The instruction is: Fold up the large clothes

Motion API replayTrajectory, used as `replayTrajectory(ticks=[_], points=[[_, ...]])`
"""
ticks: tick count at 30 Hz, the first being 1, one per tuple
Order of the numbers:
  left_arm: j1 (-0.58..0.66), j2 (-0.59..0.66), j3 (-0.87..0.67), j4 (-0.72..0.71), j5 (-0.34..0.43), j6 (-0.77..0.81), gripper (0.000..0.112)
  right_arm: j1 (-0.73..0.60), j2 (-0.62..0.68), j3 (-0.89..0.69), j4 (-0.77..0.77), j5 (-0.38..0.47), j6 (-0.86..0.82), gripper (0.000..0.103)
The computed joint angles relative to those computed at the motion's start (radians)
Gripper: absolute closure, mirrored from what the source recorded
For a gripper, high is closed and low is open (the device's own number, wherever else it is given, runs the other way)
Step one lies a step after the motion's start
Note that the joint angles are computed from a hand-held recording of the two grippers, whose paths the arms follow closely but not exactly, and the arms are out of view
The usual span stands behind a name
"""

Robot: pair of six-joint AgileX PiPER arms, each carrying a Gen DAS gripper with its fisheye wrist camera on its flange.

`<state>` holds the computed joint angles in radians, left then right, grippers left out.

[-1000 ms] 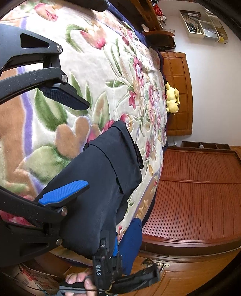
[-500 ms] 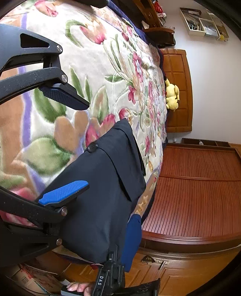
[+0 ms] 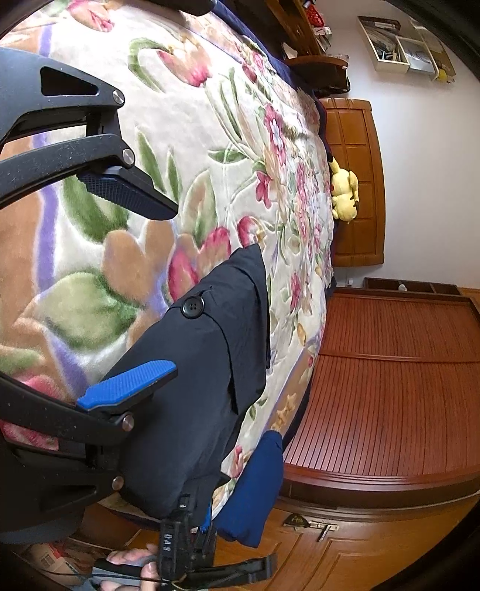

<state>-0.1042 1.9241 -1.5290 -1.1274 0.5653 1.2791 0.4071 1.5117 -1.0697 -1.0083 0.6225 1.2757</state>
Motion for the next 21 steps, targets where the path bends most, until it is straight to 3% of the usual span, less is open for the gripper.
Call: replayTrajectory(ticks=[2,5,8,12,16,19,21], points=[[-0.002,0.005,-0.008,0.014,-0.004,-0.011,0.033,-0.011,0.014,-0.006,0.011,0.009,0.027,0.016],[-0.016,0.029,-0.055,0.083,-0.017,-0.072,0.033,-0.055,0.031,-0.009,0.101,-0.075,0.000,0.015],[-0.032,0.081,-0.155,0.201,-0.004,-0.192,0.033,-0.055,0.064,-0.019,0.115,-0.099,0.002,0.015],[-0.035,0.188,-0.346,0.325,0.110,-0.353,0.033,-0.071,0.094,-0.019,0.122,-0.159,-0.001,0.015],[-0.060,0.267,-0.502,0.447,0.139,-0.463,0.033,-0.144,0.110,-0.008,0.214,-0.260,-0.106,0.015],[-0.067,0.343,-0.654,0.481,0.207,-0.522,0.033,-0.153,0.109,0.003,0.213,-0.287,-0.111,0.016],[-0.074,0.416,-0.793,0.518,0.274,-0.581,0.032,-0.170,0.099,0.023,0.259,-0.335,-0.169,0.027]])
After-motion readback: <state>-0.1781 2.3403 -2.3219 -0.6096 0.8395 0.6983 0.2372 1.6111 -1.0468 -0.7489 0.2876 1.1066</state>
